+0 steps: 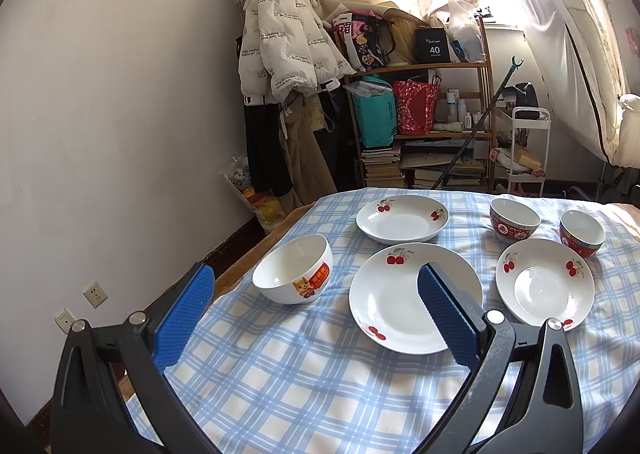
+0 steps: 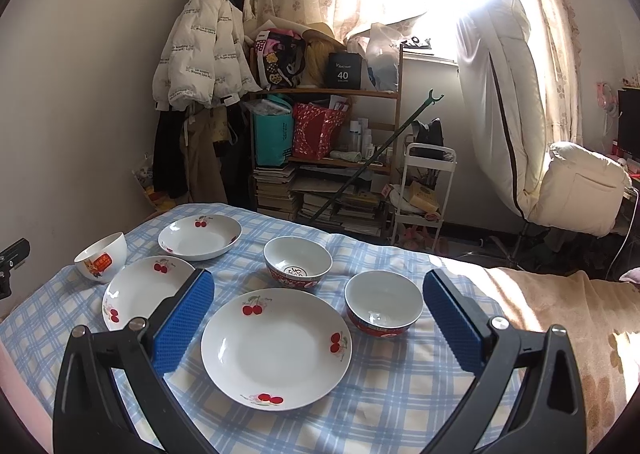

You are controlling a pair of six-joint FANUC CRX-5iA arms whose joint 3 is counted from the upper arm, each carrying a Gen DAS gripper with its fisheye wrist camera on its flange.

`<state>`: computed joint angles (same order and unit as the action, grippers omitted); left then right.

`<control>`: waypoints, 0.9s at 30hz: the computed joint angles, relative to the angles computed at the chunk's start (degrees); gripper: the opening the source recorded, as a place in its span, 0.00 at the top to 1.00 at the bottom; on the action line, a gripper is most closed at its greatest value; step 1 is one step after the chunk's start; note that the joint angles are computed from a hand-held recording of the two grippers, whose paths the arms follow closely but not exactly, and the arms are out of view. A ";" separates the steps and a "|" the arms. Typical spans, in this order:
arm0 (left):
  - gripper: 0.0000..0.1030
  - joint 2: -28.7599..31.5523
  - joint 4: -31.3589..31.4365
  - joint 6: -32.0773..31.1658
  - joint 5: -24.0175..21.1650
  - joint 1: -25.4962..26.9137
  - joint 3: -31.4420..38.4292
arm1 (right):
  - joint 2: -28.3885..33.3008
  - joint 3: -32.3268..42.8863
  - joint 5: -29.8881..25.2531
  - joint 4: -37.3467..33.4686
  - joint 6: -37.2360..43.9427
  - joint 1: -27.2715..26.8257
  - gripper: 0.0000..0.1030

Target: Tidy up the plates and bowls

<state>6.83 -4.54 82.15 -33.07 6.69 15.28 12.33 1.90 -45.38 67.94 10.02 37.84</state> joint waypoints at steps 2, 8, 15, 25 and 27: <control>0.03 -0.04 0.04 -0.02 0.10 0.01 -0.10 | 0.12 0.22 0.05 -0.18 0.85 0.18 0.00; 0.03 -0.02 0.07 -0.11 -0.07 0.08 -0.20 | 0.49 1.50 0.16 -2.16 4.99 0.52 0.00; 0.03 0.71 -0.51 -0.03 -1.48 -0.08 0.70 | 0.34 2.00 1.06 -4.07 6.26 0.52 0.00; 0.03 7.90 -0.98 -1.61 -11.37 -0.77 13.12 | 6.46 15.85 -2.22 -14.86 20.45 0.11 0.00; 0.03 10.73 -0.62 -1.73 -16.22 -0.66 17.79 | 8.93 20.94 -3.49 -19.01 23.92 -0.25 0.00</control>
<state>17.56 -5.16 80.42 -49.29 6.03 33.07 21.26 22.84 -48.87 48.93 33.94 37.59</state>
